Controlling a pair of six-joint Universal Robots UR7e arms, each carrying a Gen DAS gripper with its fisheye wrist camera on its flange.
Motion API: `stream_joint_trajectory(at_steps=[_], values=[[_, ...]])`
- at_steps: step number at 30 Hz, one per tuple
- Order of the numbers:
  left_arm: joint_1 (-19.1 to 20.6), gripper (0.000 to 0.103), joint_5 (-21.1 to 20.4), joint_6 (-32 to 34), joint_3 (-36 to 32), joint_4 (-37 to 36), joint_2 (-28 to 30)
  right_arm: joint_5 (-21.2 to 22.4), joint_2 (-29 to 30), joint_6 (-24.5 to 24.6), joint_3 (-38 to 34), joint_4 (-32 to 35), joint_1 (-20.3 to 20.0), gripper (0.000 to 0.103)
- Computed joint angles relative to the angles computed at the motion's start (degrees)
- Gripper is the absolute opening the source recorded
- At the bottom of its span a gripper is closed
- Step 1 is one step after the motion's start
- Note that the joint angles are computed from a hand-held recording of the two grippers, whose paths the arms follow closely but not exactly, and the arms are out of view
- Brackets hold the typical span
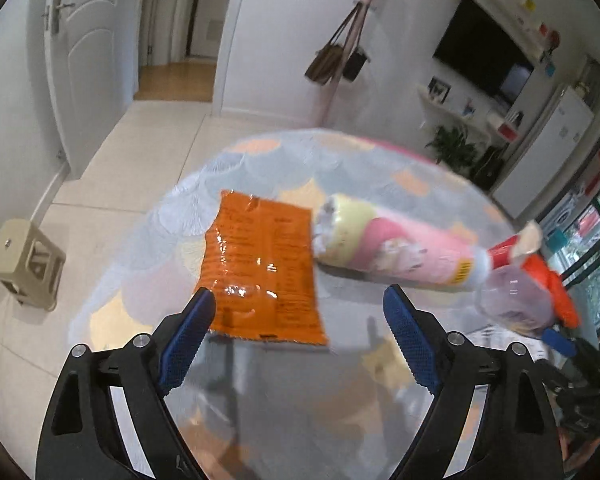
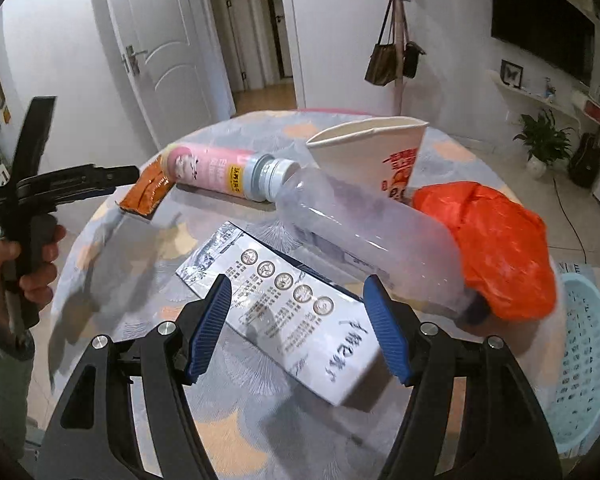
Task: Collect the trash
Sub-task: 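Grasp the orange snack packet with the left tool while the right tool grasps the milk carton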
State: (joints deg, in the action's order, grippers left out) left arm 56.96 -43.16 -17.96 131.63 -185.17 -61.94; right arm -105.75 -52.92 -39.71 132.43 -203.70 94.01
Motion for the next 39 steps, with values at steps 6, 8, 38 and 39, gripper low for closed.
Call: stream_joint_trajectory(at_steps=[6,8,38,39], values=[[1.4,0.084,7.5,1.24,-3.96,5.39,4.87,-2.4,1.12,-0.41,-2.05,3.81,0.63,0.065],[1.42,0.084,8.68,1.78,-3.99,5.53,5.2,-1.38,0.36,-0.13,-1.63,5.52,0.29,0.065],[-0.54,0.056,2.69,5.47,4.98,-8.4,0.33,-4.74,7.56,-6.64,6.74,-5.27,4.43,0.056],[-0.89,0.056,2.64,5.48,5.26,-8.64,0.13,-4.74,7.61,-6.4,6.86,-5.72,4.46,0.055]])
